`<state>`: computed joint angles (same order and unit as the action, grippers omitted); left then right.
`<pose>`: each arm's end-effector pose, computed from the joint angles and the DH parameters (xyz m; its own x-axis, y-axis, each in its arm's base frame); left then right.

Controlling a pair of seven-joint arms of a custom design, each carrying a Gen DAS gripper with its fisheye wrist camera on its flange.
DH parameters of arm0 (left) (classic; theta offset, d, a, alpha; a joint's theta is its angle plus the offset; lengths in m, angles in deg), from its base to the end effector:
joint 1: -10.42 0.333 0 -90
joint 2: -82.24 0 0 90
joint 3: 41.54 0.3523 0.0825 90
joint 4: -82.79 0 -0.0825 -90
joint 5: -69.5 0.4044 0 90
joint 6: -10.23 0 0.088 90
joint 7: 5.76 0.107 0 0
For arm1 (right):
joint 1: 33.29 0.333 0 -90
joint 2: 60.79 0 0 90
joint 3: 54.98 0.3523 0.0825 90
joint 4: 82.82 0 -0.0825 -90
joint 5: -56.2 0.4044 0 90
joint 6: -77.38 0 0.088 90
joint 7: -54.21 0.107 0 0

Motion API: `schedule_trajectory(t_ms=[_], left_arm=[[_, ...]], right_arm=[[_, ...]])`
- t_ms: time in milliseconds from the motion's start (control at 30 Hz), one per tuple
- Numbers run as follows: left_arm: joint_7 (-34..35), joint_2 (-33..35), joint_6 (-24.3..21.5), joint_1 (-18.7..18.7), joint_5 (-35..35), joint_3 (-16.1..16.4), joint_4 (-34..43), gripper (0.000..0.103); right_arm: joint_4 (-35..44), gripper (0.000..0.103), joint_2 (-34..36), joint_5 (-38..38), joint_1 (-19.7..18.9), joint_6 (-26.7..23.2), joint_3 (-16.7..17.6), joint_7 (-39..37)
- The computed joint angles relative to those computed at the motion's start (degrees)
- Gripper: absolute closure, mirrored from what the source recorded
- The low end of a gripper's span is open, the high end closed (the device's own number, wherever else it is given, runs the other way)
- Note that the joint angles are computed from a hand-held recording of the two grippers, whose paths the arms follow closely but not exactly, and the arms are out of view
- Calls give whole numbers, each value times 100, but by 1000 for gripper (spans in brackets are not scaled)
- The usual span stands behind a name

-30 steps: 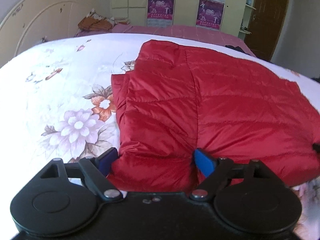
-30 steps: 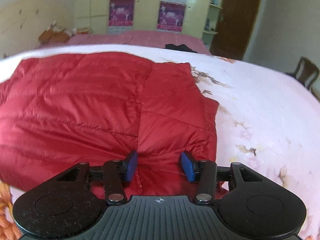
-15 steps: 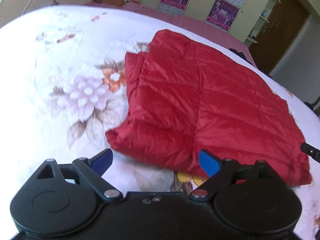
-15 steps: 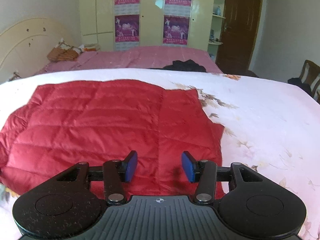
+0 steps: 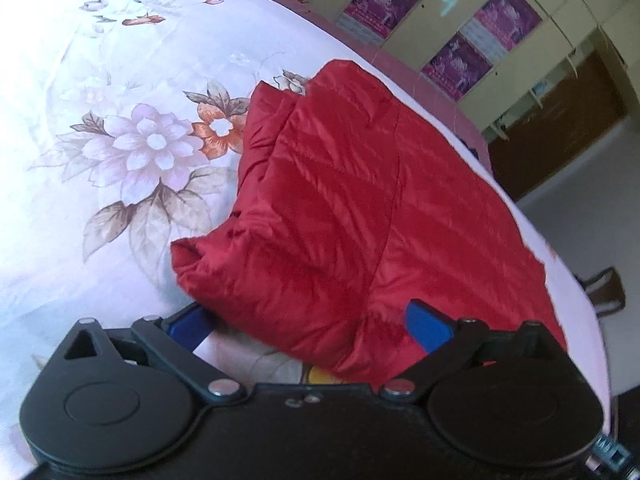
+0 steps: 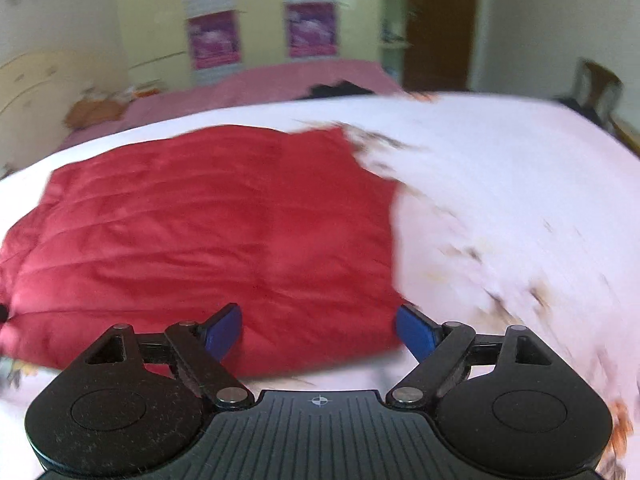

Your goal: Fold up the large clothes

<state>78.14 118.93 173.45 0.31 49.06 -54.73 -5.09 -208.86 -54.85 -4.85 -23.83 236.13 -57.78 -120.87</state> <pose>0.7473 -0.2561 0.3804 -0.0434 -0.8819 0.4694 -0.8464 -0.2172 -0.4862 0.5777 0.1060 0.3931 -0.5253 -0.8385 -0.1446 -0.5943 0.4832 -0.6430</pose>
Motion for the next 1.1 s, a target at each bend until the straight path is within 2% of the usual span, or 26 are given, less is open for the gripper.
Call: schedule_trajectory(t_ms=[100,200,233,267,300,400,433,500,567,633,700,767,833,967,1100], left_arm=[[34,164,70,60,-88,-90,186,3],[82,267,215,91,-161,-162,273,4],[98,301,278,104,-192,-189,296,6],[76,317,360,83,-204,-171,295,14],[43,319,427,57,-203,-140,282,16],[1,310,556,49,-212,-127,233,32],[6,334,549,75,-224,-155,262,36],[53,338,509,171,-288,-260,266,49],[128,355,395,277,-373,-376,305,60],[191,354,325,327,-440,-429,325,66],[338,299,331,393,-499,-499,251,73],[538,167,358,488,-583,-601,84,79],[822,27,379,619,-688,-734,-95,81],[1396,-447,333,983,-1143,-1022,-721,82],[2116,-1114,270,1414,-1967,-1336,-1595,82]], right_arm=[[-197,19,-53,282,-122,285,-69,279],[-286,19,90,583,-248,1043,-153,412],[-272,19,181,574,-248,1317,-216,575],[-218,19,287,473,-198,1519,-320,819],[-152,20,357,199,-69,1587,-490,1191],[104,20,509,-293,123,1555,-707,1772],[171,36,550,-310,141,1521,-712,1839],[254,56,620,-194,101,1605,-680,1744],[277,65,617,-177,161,1557,-702,1678],[253,76,579,-167,164,1568,-699,1535],[185,82,493,-167,149,1630,-690,1417],[124,84,396,-136,128,1640,-659,1280],[46,85,276,-121,99,1625,-616,1088],[-323,85,-118,-126,31,1588,-425,896],[-922,85,-659,-188,-125,1653,-122,915]])
